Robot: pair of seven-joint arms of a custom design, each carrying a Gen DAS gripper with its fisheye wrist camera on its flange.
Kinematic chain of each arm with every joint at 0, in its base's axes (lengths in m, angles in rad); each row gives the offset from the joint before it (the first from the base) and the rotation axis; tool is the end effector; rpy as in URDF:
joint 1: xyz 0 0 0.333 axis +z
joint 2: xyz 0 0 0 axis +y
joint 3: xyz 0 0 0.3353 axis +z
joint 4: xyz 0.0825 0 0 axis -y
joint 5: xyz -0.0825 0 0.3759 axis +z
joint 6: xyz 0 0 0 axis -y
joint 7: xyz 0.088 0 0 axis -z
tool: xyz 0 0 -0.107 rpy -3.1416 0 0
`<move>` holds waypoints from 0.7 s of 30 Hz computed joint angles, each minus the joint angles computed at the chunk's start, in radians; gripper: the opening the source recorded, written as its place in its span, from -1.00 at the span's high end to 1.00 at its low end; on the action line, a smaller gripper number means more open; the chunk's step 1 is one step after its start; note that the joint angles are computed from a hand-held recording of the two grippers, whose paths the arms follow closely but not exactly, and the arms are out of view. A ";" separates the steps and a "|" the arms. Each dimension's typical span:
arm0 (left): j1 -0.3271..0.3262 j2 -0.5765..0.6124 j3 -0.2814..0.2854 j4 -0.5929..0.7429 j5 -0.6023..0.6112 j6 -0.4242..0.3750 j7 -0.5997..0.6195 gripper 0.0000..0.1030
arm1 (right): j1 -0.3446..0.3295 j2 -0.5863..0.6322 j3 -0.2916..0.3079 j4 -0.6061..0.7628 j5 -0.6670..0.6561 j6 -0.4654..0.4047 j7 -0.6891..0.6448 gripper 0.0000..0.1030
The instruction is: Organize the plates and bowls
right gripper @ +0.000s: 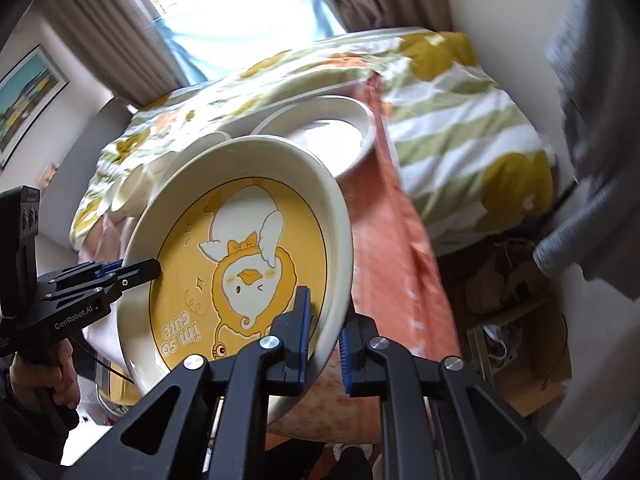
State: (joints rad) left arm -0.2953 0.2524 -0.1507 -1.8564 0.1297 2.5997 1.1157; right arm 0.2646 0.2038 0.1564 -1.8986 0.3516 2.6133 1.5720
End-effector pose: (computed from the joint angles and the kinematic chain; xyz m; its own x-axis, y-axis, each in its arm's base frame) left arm 0.5944 -0.2782 0.4641 -0.1043 -0.9845 0.1408 -0.8895 0.0290 -0.4560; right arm 0.5922 0.2497 0.4750 0.2170 -0.9197 -0.3273 -0.8984 -0.0570 -0.4355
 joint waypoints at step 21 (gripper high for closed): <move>0.272 -0.279 0.043 -0.510 -0.125 0.149 0.115 0.70 | 0.240 0.427 0.089 0.523 -0.154 -0.173 0.108 0.76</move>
